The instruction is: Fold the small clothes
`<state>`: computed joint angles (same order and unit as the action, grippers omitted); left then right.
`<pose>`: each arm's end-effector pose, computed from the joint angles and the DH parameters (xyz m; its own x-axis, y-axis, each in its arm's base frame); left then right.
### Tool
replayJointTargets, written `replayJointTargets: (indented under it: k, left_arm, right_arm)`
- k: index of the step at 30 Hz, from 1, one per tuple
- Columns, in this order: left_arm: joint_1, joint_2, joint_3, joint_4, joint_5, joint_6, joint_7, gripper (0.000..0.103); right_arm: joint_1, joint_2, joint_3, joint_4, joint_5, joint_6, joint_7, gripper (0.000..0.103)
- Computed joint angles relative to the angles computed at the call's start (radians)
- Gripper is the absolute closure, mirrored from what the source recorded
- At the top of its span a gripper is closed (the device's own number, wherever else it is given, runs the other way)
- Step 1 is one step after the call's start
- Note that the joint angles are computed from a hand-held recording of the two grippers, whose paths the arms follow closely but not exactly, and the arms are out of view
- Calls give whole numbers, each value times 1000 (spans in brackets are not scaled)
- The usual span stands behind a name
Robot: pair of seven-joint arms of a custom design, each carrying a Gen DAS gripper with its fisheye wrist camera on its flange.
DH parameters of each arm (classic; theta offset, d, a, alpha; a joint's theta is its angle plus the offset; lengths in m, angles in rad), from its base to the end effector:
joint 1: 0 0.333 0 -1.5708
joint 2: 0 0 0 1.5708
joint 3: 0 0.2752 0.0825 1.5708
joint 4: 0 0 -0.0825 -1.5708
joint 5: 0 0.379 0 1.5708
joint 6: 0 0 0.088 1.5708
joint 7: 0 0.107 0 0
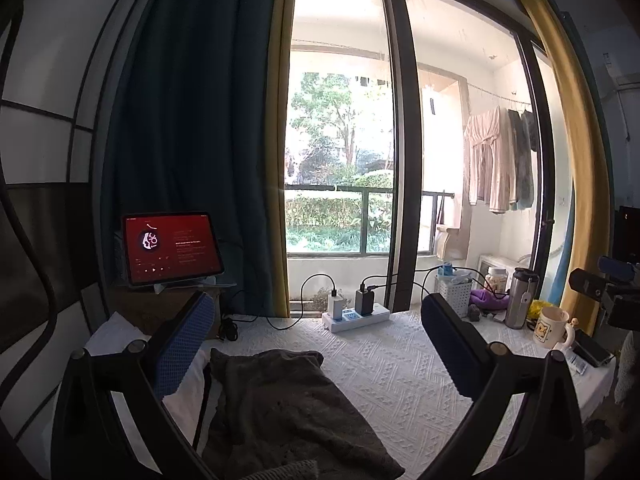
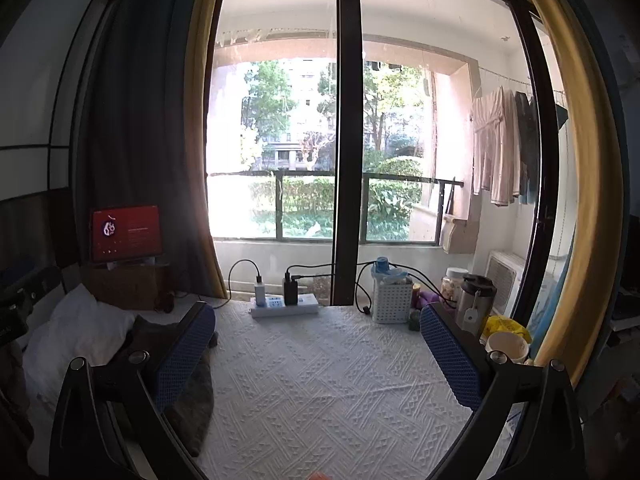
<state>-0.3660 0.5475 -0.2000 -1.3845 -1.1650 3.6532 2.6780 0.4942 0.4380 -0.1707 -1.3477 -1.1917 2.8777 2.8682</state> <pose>0.6372 -0.2217 0.4909 -0.0740 -0.9965 0.0382 -0.1678 -0.0253 -0.9855 0.6431 0.2992 0.5403 0.0709 -0.9970 0.0306 -0.2741 -0.0489 -0.9604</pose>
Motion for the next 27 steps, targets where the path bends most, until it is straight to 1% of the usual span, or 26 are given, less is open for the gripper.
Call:
replayJointTargets:
  k: [4,7,12,13,16,19,24,27]
  left_arm:
    - [0,2,5,11,-34,-22,31,1]
    - [-1,-1,9,12,-44,-36,38,1]
    - [-10,2,15,30,-95,-47,85,1]
    - [-8,2,11,31,-94,-47,86,1]
    - [7,-6,-3,7,-45,-46,38,1]
    - [2,-13,5,-11,-15,-46,1,1]
    - [-24,-9,35,-1,-43,-50,22,1]
    - [-21,-6,30,4,-42,-46,25,1]
  right_arm:
    - [-10,22,14,17,51,-11,-51,0]
    - [-7,27,10,19,73,-11,-71,0]
    - [-4,28,0,16,96,-2,-88,0]
    - [-2,27,-2,14,96,-1,-87,0]
    - [0,22,-5,9,100,4,-87,0]
    - [5,19,-11,6,92,7,-78,0]
    - [3,17,-9,2,86,9,-72,0]
    - [1,16,-6,0,92,12,-72,0]
